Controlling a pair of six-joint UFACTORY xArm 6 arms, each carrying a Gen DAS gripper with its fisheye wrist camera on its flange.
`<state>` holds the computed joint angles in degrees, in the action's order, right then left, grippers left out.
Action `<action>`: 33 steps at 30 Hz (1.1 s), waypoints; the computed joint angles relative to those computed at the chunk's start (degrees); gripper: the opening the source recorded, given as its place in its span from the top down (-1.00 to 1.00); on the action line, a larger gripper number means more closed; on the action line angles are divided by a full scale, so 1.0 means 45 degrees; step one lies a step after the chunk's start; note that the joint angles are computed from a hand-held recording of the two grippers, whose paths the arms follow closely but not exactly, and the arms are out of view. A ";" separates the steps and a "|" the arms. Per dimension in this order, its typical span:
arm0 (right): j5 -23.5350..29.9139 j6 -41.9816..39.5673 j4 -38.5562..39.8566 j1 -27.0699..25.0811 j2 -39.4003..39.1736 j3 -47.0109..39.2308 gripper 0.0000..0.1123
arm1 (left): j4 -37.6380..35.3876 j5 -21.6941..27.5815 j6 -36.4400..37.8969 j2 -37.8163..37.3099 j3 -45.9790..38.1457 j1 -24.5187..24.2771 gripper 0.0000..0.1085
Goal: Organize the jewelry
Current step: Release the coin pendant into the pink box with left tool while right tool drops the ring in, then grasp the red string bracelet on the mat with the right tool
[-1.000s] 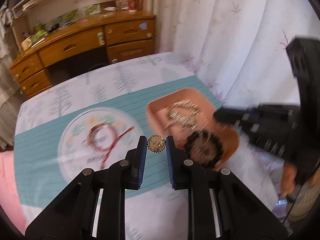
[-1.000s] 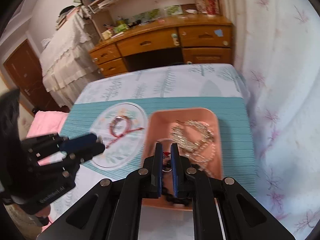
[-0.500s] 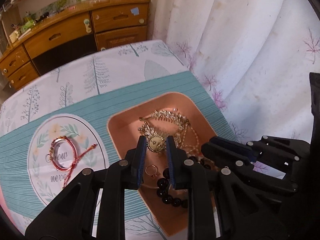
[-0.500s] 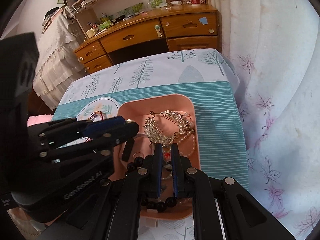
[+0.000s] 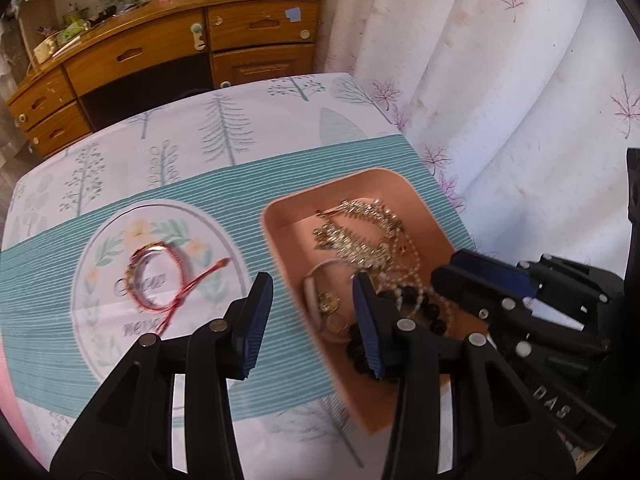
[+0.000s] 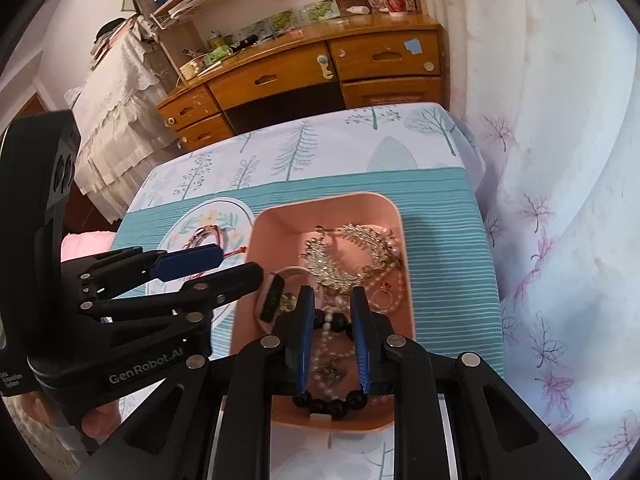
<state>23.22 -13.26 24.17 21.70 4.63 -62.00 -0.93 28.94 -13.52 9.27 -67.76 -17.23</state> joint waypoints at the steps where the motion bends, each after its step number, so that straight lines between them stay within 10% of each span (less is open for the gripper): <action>1: 0.0005 0.0129 -0.0194 0.0109 -0.0077 0.0006 0.67 | 0.0080 0.0056 -0.0030 -0.0269 0.0225 0.0081 0.29; 18: 0.1773 0.2085 -0.2359 0.1863 0.0009 -0.2839 0.61 | 0.2431 0.1593 -0.1036 -0.4475 0.2265 0.2479 0.29; 33: 0.5965 0.3038 -0.3372 0.2774 0.6114 -1.0945 0.45 | 0.1946 0.0656 -0.0715 -0.3897 0.2626 0.4716 0.07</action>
